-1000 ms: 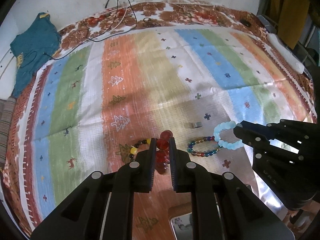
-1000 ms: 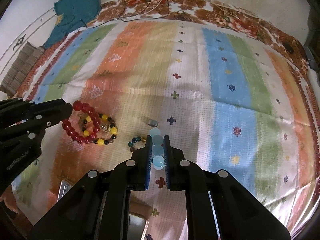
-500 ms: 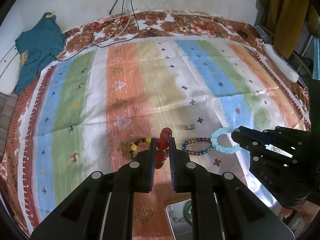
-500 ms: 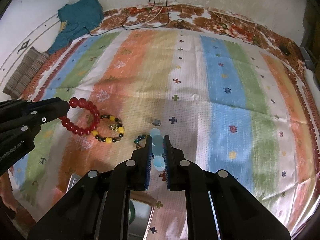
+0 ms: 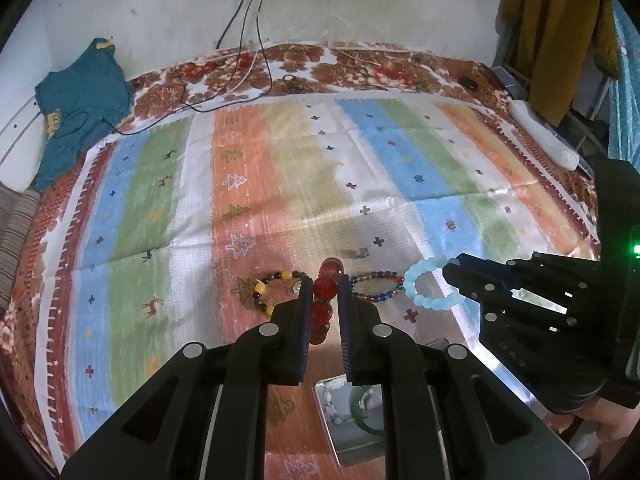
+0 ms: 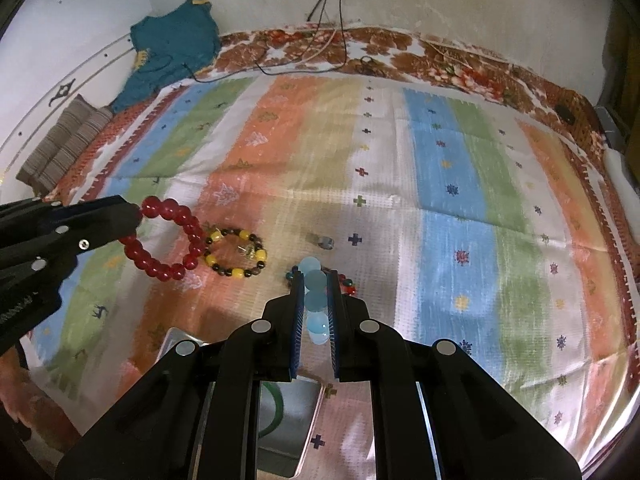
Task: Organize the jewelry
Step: 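Lift the red bracelet with the left tool while the right tool lifts the light blue bracelet, then open the left tool over the tin while the right tool releases the light blue bracelet into it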
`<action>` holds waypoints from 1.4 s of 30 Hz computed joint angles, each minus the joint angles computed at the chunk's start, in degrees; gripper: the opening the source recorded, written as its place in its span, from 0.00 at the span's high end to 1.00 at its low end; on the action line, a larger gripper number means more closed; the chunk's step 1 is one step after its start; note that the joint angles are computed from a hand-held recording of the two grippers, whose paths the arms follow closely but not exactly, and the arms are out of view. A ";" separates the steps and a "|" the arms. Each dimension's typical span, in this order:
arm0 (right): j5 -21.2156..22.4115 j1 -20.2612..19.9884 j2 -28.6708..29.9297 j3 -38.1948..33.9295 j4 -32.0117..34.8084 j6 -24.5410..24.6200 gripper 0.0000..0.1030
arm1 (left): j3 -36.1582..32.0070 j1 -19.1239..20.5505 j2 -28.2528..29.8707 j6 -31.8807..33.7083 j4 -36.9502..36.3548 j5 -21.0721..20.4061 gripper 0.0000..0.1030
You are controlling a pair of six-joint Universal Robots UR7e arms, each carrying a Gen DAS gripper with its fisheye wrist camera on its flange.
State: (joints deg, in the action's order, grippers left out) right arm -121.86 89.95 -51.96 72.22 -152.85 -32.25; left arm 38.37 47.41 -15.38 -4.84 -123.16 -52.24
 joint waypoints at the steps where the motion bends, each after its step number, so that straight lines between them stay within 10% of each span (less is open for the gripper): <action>1: 0.19 0.07 -0.34 0.60 -0.55 -0.20 0.88 | 0.78 -0.08 -0.40 -0.01 -0.47 -0.09 0.88; 42: 2.15 0.68 -9.56 16.56 -7.37 -3.04 0.88 | 26.38 -3.84 -13.20 0.52 -15.47 -3.32 0.88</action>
